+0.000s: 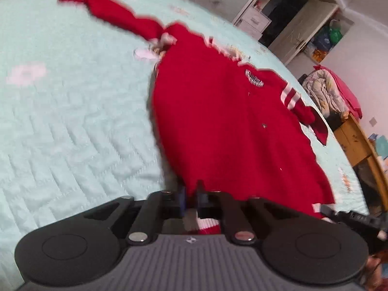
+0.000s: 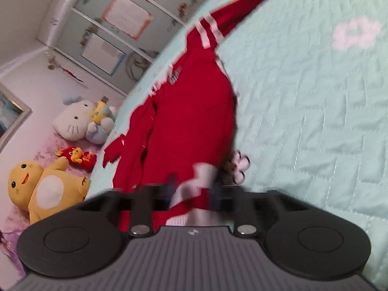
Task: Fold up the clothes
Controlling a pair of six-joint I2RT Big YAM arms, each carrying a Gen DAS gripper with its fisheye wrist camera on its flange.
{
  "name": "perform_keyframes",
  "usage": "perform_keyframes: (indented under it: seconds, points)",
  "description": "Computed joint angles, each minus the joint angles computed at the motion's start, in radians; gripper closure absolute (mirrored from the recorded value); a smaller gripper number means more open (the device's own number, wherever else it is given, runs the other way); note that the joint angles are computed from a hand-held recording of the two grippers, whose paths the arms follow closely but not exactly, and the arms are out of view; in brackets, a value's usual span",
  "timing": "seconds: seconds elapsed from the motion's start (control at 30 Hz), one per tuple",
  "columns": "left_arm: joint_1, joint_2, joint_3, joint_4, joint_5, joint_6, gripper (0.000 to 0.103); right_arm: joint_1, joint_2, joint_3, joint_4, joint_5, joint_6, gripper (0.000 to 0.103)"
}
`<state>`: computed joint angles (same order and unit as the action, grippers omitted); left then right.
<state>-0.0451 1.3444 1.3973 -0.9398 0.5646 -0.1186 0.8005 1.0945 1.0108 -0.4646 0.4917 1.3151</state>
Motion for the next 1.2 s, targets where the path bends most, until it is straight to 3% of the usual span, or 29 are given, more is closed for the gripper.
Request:
perform_keyframes:
  seconds: [0.2, 0.3, 0.37, 0.43, 0.5, 0.53, 0.57, 0.6, 0.7, 0.77, 0.87, 0.9, 1.07, 1.13, 1.2]
  points:
    - [0.011, -0.019, -0.017, -0.006, -0.009, -0.03, 0.091, 0.028, -0.032, 0.025, -0.104, 0.042, 0.039, 0.099]
    - [0.031, -0.014, -0.02, -0.004, 0.048, -0.073, 0.078, 0.018, -0.034, 0.014, -0.096, 0.002, 0.059, 0.098]
    - [0.04, -0.012, -0.018, -0.012, 0.089, -0.09, 0.06, 0.014, -0.032, 0.0, -0.062, -0.026, 0.08, 0.086]
    - [0.039, -0.015, -0.02, -0.017, 0.103, -0.098, 0.055, 0.023, -0.026, -0.003, -0.036, -0.012, 0.078, 0.072]
    - [0.024, -0.012, -0.01, -0.032, 0.07, -0.056, 0.061, 0.026, -0.01, 0.009, -0.035, -0.008, 0.063, 0.071]
    - [0.014, -0.008, -0.001, -0.042, 0.046, -0.029, 0.079, 0.025, -0.001, 0.019, -0.047, -0.009, 0.058, 0.074]
    - [0.005, 0.0, 0.016, -0.066, 0.01, 0.001, 0.099, 0.022, 0.008, 0.031, -0.069, -0.012, 0.057, 0.09]
    - [0.005, 0.013, 0.037, -0.094, 0.004, 0.011, 0.099, 0.019, 0.017, 0.043, -0.091, -0.015, 0.055, 0.101]
    - [0.05, 0.013, 0.065, -0.115, 0.076, -0.019, 0.1, 0.027, 0.014, 0.066, -0.14, -0.01, 0.065, 0.1]
    - [0.071, 0.018, 0.09, -0.149, 0.091, 0.002, 0.1, 0.044, -0.002, 0.091, -0.198, -0.001, 0.071, 0.101]
    - [0.051, 0.043, 0.105, -0.198, -0.008, 0.049, 0.098, 0.052, -0.015, 0.111, -0.265, -0.016, 0.055, 0.1]
    - [0.043, 0.041, 0.091, -0.186, -0.022, 0.055, 0.097, 0.045, -0.009, 0.11, -0.277, -0.032, 0.047, 0.1]
    - [0.032, 0.03, 0.093, -0.197, -0.043, 0.132, 0.086, 0.04, -0.033, 0.038, -0.192, -0.038, 0.08, 0.1]
    - [0.052, 0.039, 0.113, -0.23, -0.023, 0.131, 0.081, 0.042, -0.043, 0.04, -0.207, -0.055, 0.063, 0.098]
    - [0.059, 0.016, 0.103, -0.215, -0.053, 0.093, 0.078, 0.054, -0.049, 0.064, -0.269, -0.037, 0.047, 0.095]
